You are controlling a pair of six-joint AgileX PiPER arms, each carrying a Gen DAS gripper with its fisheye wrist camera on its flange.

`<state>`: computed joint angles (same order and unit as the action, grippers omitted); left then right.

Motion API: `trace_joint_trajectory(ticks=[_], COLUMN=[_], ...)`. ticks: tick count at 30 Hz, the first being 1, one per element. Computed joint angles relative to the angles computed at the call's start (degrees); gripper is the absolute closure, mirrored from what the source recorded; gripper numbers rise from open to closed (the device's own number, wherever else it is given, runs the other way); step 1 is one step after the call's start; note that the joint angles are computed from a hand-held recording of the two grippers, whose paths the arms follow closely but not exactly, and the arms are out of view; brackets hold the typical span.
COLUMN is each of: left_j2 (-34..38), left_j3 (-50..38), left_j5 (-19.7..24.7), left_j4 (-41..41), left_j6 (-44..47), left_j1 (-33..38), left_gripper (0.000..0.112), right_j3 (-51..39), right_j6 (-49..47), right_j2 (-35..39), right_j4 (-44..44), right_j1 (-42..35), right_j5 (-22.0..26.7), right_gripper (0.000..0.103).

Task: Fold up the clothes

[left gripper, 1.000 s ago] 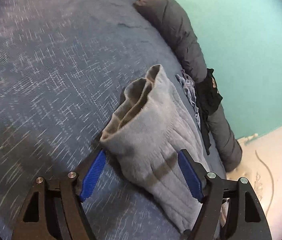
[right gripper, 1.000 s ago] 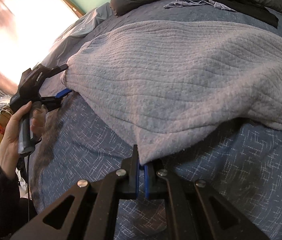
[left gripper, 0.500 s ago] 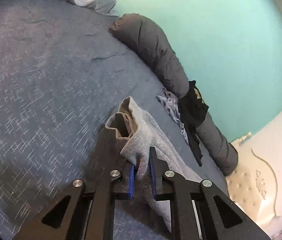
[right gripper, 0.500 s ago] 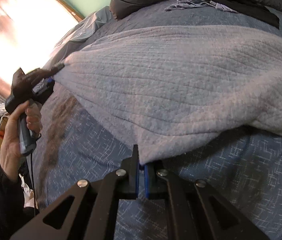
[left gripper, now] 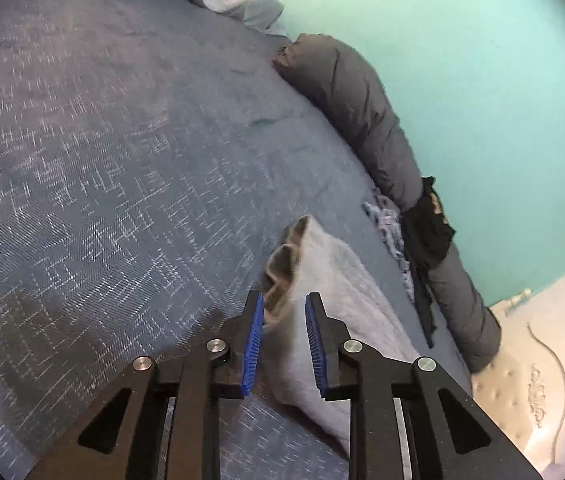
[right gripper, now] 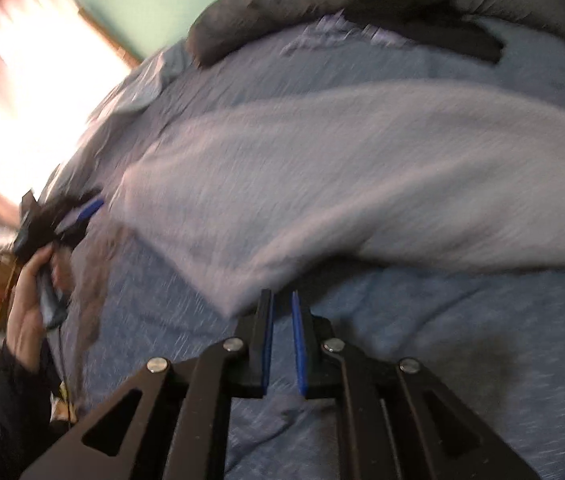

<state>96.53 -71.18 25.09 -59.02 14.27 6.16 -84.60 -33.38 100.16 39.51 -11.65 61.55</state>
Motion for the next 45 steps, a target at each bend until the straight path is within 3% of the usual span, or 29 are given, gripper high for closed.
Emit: trace_joint_trajectory(ticks=[7,11,14,19,23,25,29,33,37,39,41,45], left_j2=[1.5,4.3,6.5,7.4,6.9,7.4,7.6,5.7,5.0,4.7,4.5,4.9], left_j3=[-5.7,-9.1,-10.9,-9.2,-10.0,-9.9,-9.2,-9.9,-9.9,-10.1,-10.3,-10.2], left_j5=[2.9,4.5,6.4,7.3,6.3,6.2,6.7,5.4,5.5,5.6,5.8,6.1], left_j4=[8.5,18.6,22.9,17.3,23.3,22.8,19.0,24.9,25.0,26.2,26.3,21.7], left_j6=[-2.3,-8.1,-10.7,-6.8,-11.1,-10.6,-8.0,-12.4,-13.3,-14.3,-14.7,-11.8], left_j1=[-6.8,-11.0,-12.2,-10.3,-11.8,-11.8,-10.7,-12.0,-12.2,-12.5,-12.7,-13.0], left_gripper=[0.082,0.082,0.082,0.082,0.082,0.082,0.082,0.08,0.072,0.072,0.07,0.059], right_j3=[-9.9,-9.3,-5.8,-4.3,-5.9,-7.5,-7.5,-10.0,-9.9,-11.7,-14.3,-21.2], right_j6=[7.4,9.7,7.4,4.8,4.7,5.3,3.7,5.0,2.1,2.6,3.8,7.7], right_j2=[6.3,9.3,9.4,7.5,8.7,10.4,10.0,10.9,9.9,10.1,10.9,14.2], right_j4=[-4.5,-9.5,-8.5,-3.9,-5.5,-7.3,-2.7,-3.4,0.7,0.0,-0.6,-3.4], right_j1=[2.1,4.0,3.8,1.7,1.8,2.1,0.0,-1.5,-7.8,-12.0,-16.7,-26.6], right_j5=[-2.5,-3.8,-6.3,-7.1,-5.8,-4.3,-4.2,-3.1,-2.5,-1.6,-0.1,2.2], right_gripper=[0.094,0.094,0.094,0.094,0.094,0.094,0.094,0.094,0.094,0.087,0.068,0.066])
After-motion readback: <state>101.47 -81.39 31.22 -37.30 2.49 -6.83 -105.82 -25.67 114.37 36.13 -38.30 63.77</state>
